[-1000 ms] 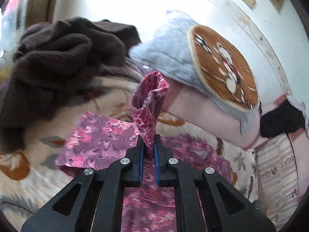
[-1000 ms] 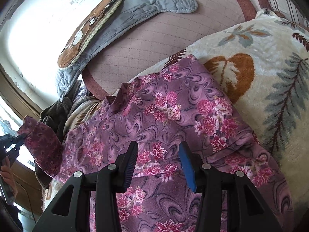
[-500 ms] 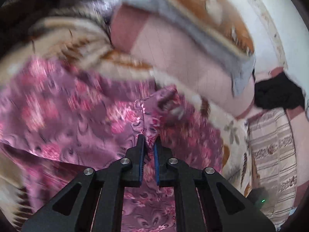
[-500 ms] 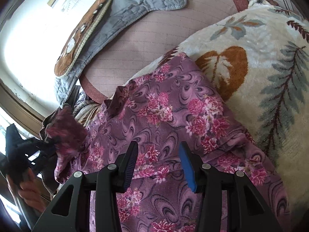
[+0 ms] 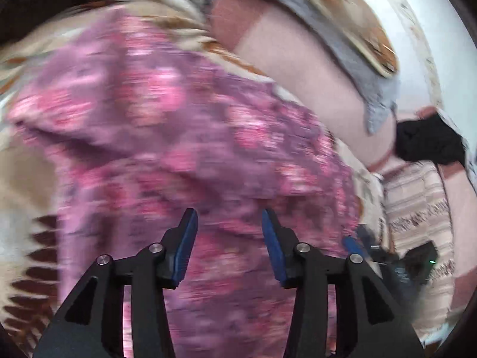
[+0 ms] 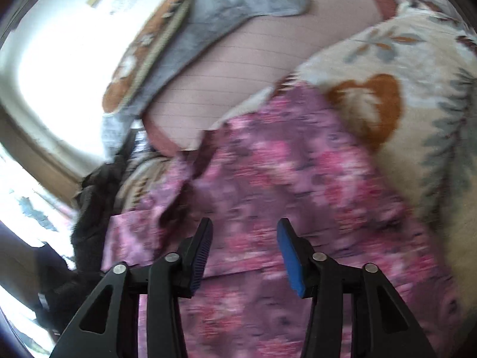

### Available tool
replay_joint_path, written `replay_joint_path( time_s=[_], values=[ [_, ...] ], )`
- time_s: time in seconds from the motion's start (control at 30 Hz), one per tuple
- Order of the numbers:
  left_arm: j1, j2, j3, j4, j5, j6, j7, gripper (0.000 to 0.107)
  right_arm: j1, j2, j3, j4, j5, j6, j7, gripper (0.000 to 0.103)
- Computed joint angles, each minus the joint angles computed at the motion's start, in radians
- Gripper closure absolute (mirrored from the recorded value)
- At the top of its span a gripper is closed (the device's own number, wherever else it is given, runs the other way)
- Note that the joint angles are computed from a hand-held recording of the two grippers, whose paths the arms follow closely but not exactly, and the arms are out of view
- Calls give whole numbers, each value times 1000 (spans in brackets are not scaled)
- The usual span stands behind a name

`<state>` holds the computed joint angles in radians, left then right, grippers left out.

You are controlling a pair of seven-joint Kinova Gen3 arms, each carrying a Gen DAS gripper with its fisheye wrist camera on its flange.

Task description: Fold small clothes

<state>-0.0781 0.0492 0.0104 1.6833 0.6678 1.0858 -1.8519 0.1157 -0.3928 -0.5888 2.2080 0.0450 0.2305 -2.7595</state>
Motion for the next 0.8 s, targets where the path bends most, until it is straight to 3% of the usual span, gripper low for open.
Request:
replay_joint_path(
  time_s=[0.03,0.17,0.23,0.3,0.33,0.37,0.4,0.53,0.6,0.7,0.8],
  values=[
    [-23,10,-4,8,3,12,0,65,-28,37,7,-5,-3,-41,10,40],
    [-66,32,-28,26,72,59,-55,65,-38,190,-16,-70,-6,-144,29,40],
    [-70,29,-24,26,67,61,-62,65,-42,280,-25,-143,17,-138,34,40],
    [-71,27,-23,29,67,59,-68,65,-119,357,30,-227,54,-80,29,41],
    [-73,27,-23,27,68,63,-71,65,-158,394,58,-269,94,-39,7,49],
    [-76,28,-24,27,72,69,-74,65,-180,413,68,-301,134,-1,-19,78],
    [-78,33,-24,25,78,75,-74,65,-183,423,60,-320,171,20,-37,96],
    [-111,57,-35,22,129,119,-103,65,-152,343,28,-290,333,3,-147,97],
    [-127,66,-37,25,152,137,-107,65,-179,282,66,-267,399,25,-210,97],
    [-135,65,-34,28,155,138,-103,65,-270,188,195,-210,382,63,-196,97],
    [-132,59,-32,30,147,131,-94,65,-243,109,223,-166,335,148,-144,97]
  ],
)
